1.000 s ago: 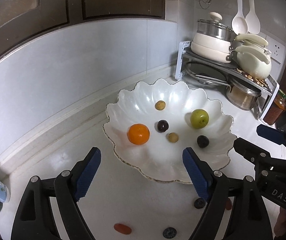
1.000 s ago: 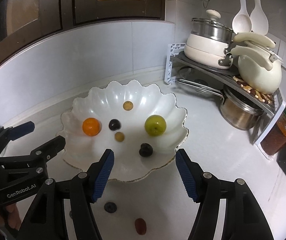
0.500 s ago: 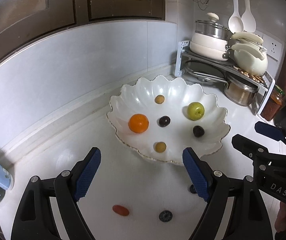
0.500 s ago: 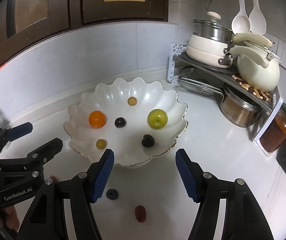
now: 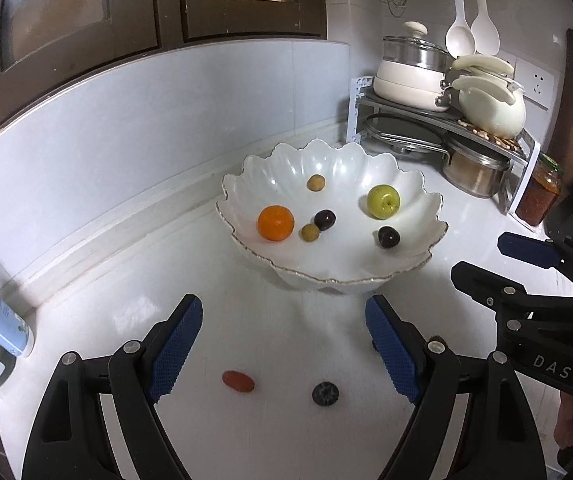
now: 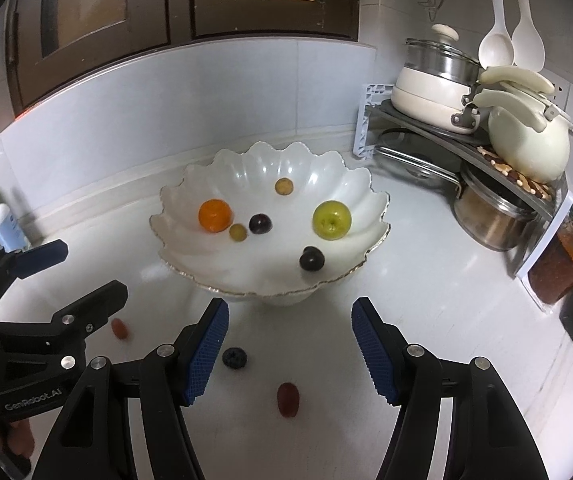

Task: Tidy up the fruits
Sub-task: 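Withdraw both tools from the bowl toward the remaining fruits, then move the left tool to a dark plum while the right tool approaches another dark plum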

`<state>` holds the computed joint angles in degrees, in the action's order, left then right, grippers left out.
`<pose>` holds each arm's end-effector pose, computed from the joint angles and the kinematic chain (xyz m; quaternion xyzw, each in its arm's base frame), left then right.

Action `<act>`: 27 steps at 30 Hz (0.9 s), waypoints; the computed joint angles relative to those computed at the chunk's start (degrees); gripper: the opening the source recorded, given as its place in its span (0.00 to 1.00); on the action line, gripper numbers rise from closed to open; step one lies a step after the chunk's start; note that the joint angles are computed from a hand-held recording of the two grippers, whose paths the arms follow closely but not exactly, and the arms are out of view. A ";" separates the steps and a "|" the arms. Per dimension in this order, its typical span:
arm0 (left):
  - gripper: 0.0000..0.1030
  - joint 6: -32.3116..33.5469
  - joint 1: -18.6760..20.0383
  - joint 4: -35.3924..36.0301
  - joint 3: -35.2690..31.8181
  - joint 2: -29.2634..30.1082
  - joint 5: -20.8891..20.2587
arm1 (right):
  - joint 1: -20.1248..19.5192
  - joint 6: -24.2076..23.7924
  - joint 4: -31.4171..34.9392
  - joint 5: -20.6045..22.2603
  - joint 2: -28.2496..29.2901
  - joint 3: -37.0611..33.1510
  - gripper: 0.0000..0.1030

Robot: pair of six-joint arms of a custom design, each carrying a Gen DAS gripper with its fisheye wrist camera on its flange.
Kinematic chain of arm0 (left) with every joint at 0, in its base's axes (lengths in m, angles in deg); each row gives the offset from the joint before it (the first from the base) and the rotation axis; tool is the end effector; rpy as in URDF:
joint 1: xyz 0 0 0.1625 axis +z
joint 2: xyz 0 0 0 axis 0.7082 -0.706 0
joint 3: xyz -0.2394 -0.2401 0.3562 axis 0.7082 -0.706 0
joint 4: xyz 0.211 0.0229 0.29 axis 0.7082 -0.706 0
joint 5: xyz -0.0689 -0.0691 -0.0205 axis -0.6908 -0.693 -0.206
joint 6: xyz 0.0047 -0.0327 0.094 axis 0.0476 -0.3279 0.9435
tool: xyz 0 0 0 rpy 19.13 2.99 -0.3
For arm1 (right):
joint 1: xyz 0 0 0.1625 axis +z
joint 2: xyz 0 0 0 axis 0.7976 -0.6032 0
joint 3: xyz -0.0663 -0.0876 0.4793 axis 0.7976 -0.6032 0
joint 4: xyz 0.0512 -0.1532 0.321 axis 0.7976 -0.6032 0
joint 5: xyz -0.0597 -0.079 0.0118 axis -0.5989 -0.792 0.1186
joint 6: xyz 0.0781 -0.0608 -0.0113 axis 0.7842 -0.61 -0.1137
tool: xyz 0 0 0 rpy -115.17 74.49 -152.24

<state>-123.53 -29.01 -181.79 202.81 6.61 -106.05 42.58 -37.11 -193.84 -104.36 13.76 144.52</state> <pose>-0.3462 -0.3269 0.0400 0.1141 0.8295 -0.3855 0.3877 0.1346 -0.3800 0.2684 0.3268 -0.8592 0.2788 0.2780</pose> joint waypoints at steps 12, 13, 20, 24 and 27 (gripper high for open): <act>0.81 -4.00 -2.29 1.40 0.50 1.64 -2.64 | -1.70 -2.83 0.10 2.27 -1.48 2.70 0.63; 0.81 -4.22 -2.45 1.45 0.46 1.82 -2.80 | -1.89 -2.94 0.28 2.44 -1.65 2.85 0.63; 0.81 -6.05 -3.25 2.90 0.03 2.56 -3.50 | -3.01 -3.95 0.72 3.68 -2.41 3.59 0.63; 0.81 -7.59 -3.82 3.33 0.08 3.11 -4.29 | -3.57 -4.97 1.18 4.49 -2.81 3.94 0.63; 0.78 -8.02 -4.08 2.81 0.28 3.65 -4.93 | -3.81 -5.79 1.45 4.90 -2.83 4.11 0.63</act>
<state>-131.56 -33.09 -178.98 203.08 10.26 -110.98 38.77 -42.89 -192.39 -99.46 10.93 148.62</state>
